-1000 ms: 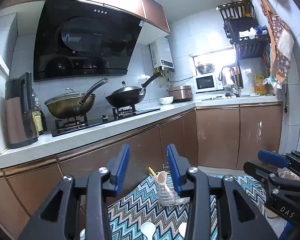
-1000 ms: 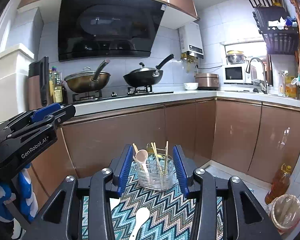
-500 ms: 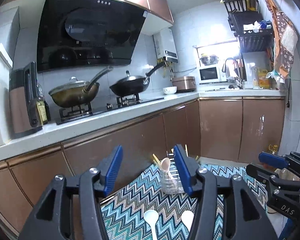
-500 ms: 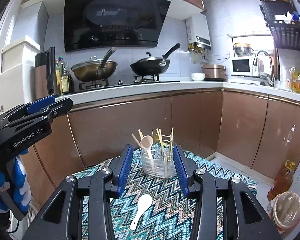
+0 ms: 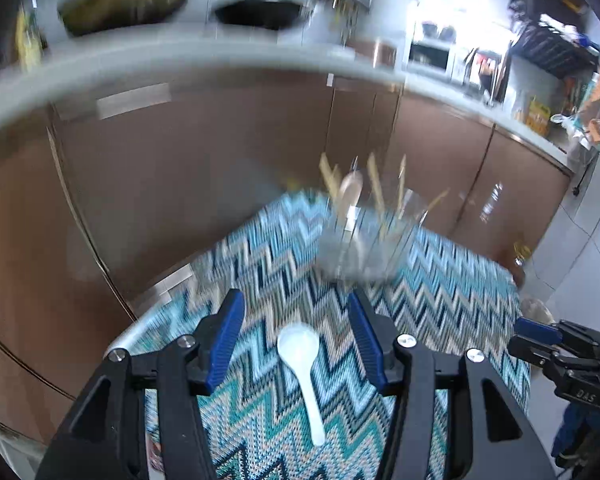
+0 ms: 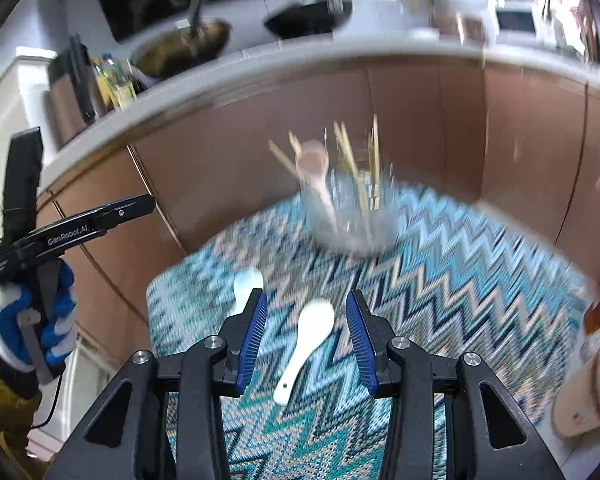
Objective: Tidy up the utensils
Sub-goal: 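Lower the left tool onto a white spoon while the right tool grasps another white spoon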
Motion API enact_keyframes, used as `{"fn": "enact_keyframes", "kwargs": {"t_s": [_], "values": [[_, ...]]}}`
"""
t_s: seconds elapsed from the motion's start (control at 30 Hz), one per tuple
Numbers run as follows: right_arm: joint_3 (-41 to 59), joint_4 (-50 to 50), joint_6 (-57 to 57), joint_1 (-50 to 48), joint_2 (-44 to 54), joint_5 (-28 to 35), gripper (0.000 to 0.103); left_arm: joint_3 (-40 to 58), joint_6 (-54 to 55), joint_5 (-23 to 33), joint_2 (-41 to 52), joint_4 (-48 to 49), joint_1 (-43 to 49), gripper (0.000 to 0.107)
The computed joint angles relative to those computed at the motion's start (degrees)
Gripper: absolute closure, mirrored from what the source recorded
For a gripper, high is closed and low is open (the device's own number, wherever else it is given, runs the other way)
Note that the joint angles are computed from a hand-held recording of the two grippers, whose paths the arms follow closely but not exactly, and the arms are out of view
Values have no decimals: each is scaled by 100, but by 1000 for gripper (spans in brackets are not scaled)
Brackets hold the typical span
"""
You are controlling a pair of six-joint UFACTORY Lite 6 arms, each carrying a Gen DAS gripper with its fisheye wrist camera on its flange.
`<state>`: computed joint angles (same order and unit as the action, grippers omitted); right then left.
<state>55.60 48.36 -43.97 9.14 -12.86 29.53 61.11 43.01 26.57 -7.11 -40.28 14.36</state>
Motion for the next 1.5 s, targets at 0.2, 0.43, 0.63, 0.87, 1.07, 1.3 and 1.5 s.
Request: {"fn": "enact_keyframes", "kwargs": {"t_s": [0.2,0.43,0.63,0.87,1.07,1.3,1.5], "values": [[689,684,-753,-33,1786,337,64,1227,1231,1011,2385,-1064,675,55],[2052,531,-802,-88,3435,845,66,2414,1749,1718,3958,-1275,752,55],[3248,87,-667,-63,4516,1287,72,3133,1790,1958,4717,-1090,593,55],[4318,-45,-698,-54,5498,1743,77,3812,1692,2277,5247,-966,541,56],[5368,-76,-655,-68,6311,2303,85,4004,1849,2423,5439,-876,492,63],[6166,-177,-495,3,6957,2603,92,4232,1775,2510,5660,-670,458,91],[6314,-175,-503,75,7075,2550,97,4287,1648,2463,5678,-605,468,98]]}}
